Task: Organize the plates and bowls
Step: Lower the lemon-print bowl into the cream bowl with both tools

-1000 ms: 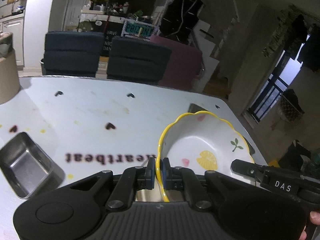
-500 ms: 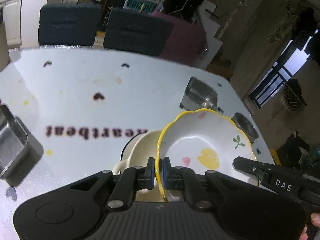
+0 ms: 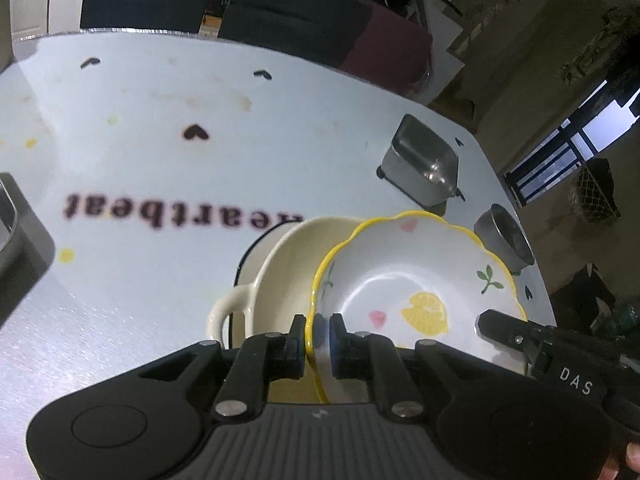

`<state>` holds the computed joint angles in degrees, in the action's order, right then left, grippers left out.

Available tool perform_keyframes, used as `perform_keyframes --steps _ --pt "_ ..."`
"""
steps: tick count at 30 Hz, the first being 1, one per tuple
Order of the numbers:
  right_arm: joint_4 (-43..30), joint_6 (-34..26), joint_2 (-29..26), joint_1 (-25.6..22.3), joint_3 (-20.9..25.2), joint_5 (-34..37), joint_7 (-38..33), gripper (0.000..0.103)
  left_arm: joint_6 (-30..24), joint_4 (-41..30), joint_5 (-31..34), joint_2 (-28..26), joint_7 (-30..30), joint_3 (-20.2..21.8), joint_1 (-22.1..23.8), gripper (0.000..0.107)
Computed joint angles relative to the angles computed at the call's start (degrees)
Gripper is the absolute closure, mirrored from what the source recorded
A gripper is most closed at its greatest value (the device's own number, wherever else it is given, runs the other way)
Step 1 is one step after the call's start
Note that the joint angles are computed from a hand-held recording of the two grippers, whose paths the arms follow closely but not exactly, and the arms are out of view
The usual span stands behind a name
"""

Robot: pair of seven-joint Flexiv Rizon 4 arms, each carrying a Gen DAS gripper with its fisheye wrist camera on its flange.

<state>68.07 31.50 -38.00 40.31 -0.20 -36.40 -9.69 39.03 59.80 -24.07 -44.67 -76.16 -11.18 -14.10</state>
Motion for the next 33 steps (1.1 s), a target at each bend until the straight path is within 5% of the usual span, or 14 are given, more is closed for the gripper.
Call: perform_keyframes --steps 33 --pt "-2.86 -3.47 -2.02 -1.01 0.65 4.37 -4.04 0.096 -2.41 -2.18 4.74 -1.04 6.44 1.43 -1.13 0.091"
